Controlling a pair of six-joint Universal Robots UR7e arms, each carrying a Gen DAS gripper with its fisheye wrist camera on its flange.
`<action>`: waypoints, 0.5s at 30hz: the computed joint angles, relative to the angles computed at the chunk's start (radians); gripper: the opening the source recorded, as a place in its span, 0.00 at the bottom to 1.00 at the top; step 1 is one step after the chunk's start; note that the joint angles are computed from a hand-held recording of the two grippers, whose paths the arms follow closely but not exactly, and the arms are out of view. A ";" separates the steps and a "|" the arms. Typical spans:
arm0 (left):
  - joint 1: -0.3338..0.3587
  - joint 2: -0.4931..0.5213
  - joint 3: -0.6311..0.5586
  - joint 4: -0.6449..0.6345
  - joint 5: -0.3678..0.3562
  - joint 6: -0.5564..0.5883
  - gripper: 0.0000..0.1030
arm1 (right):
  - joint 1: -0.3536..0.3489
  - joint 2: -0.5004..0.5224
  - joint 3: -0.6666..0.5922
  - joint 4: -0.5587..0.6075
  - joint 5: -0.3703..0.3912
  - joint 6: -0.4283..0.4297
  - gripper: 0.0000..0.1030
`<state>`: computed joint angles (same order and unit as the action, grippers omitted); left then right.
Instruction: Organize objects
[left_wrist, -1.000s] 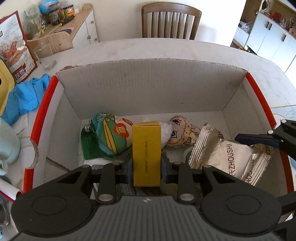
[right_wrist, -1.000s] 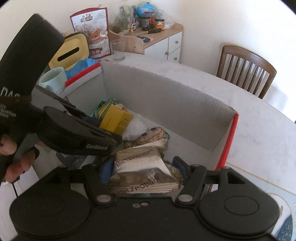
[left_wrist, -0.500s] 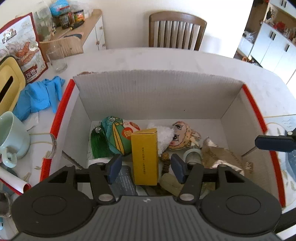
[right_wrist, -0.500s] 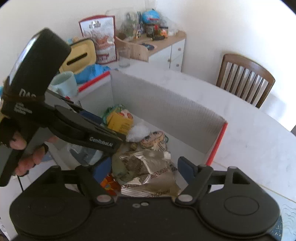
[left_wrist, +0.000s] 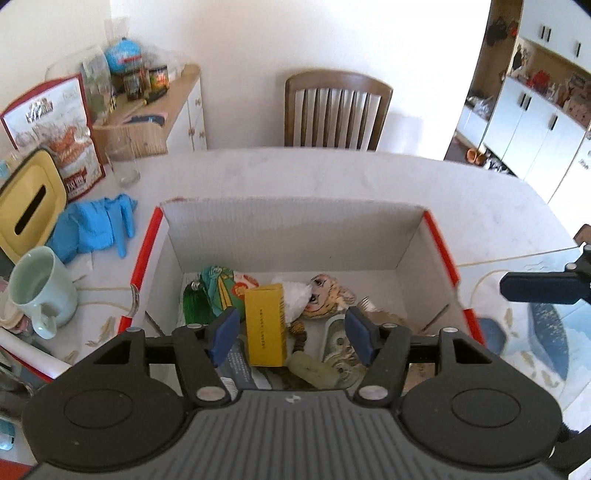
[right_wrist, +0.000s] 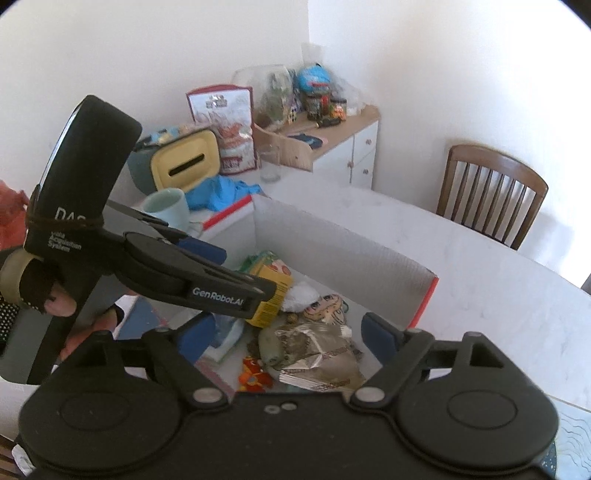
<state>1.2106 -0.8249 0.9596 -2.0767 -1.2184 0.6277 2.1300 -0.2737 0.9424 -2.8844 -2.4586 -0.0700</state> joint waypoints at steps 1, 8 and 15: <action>-0.003 -0.011 0.014 -0.010 -0.006 0.002 0.62 | 0.003 -0.004 0.009 -0.013 0.002 -0.006 0.84; -0.013 -0.078 0.095 -0.056 -0.046 0.007 0.68 | 0.024 -0.034 0.073 -0.101 0.014 -0.041 0.87; -0.020 -0.133 0.168 -0.104 -0.091 -0.002 0.83 | 0.040 -0.068 0.154 -0.193 0.026 -0.069 0.95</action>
<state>1.1910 -0.9576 1.1274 -2.1805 -1.3092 0.6259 2.1705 -0.3418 1.0969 -3.0779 -2.4325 -0.1387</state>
